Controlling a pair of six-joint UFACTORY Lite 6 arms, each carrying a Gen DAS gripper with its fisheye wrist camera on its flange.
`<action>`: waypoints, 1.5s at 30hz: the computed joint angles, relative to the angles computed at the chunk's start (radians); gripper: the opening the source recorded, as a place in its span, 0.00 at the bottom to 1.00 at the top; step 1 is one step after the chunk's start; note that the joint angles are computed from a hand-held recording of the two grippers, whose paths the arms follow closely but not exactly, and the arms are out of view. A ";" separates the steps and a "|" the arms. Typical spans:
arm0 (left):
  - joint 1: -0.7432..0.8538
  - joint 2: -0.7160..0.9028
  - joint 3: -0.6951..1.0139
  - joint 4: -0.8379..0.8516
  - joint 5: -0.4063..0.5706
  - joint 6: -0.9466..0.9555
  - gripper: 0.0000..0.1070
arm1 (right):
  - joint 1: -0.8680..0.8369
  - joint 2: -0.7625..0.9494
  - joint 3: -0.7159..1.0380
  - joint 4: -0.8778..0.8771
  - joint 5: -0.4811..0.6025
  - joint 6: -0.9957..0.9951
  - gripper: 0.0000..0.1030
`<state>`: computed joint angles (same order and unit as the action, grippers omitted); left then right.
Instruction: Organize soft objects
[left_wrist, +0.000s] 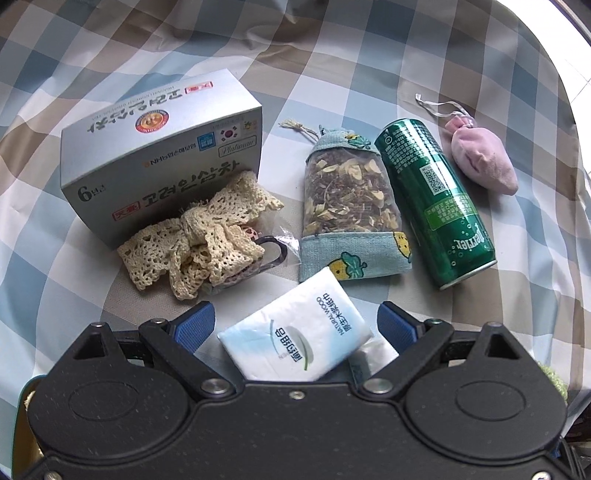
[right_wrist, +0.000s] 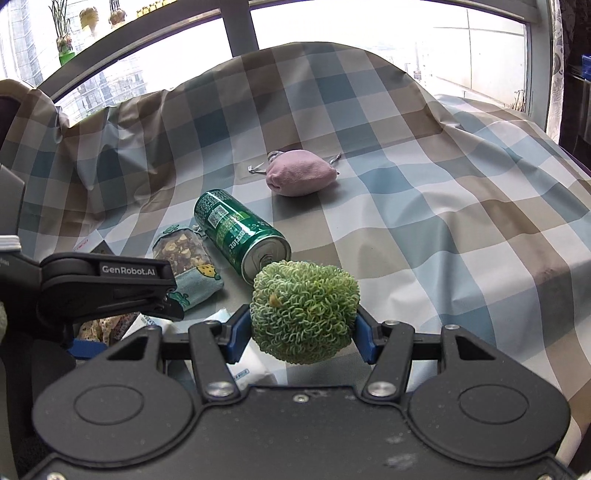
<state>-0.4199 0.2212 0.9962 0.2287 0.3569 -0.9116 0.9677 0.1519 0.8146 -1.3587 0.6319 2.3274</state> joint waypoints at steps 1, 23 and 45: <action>0.016 0.012 0.002 -0.068 -0.006 0.069 0.85 | 0.007 0.001 -0.001 0.006 0.001 0.002 0.55; 0.018 -0.132 -0.075 -0.083 -0.059 0.314 0.35 | 0.107 -0.084 -0.024 0.083 0.103 0.034 0.55; 0.068 -0.336 -0.258 -0.373 0.014 0.699 0.63 | 0.093 -0.141 -0.068 0.094 0.074 0.047 0.55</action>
<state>-0.3523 -0.1152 0.7381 -0.1439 0.3706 -0.2130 1.0610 0.0111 0.7467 -1.2646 0.7057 2.3742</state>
